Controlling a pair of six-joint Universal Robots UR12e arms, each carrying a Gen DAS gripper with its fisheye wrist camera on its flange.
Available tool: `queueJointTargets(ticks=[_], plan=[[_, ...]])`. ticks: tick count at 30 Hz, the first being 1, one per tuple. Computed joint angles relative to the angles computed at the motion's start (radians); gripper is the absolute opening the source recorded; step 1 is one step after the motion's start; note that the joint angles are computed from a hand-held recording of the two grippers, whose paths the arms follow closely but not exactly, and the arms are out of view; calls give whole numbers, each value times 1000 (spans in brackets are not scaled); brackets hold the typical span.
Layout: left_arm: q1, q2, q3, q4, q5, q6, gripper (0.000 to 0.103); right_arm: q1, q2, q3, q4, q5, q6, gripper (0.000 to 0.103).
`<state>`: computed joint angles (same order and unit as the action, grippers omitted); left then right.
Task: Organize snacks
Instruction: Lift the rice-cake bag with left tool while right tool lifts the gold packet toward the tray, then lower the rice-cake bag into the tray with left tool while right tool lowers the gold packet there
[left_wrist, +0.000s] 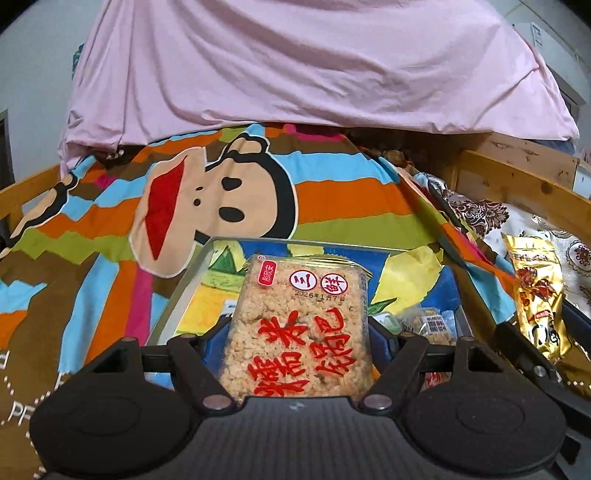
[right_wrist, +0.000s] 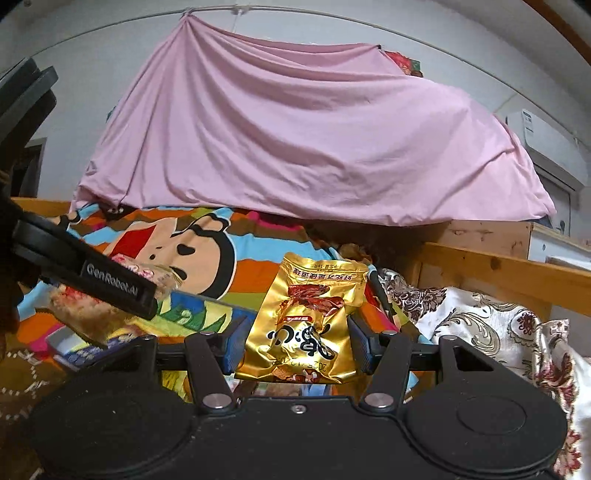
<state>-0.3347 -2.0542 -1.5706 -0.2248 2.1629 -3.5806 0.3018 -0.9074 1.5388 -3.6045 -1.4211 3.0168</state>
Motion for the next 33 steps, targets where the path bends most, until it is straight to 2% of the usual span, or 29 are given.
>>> queueJointTargets(ticks=[8,22,33], plan=[[10,-45,56,10,-14,61,77,-5,33,-49,8,21,13,59],[30,-93,114,-2,-39,104,77,-8,61,-98,67,28,64,59],[53,-107,135,-66,-54,22,77,-8,63,-115,156,65,64,59]])
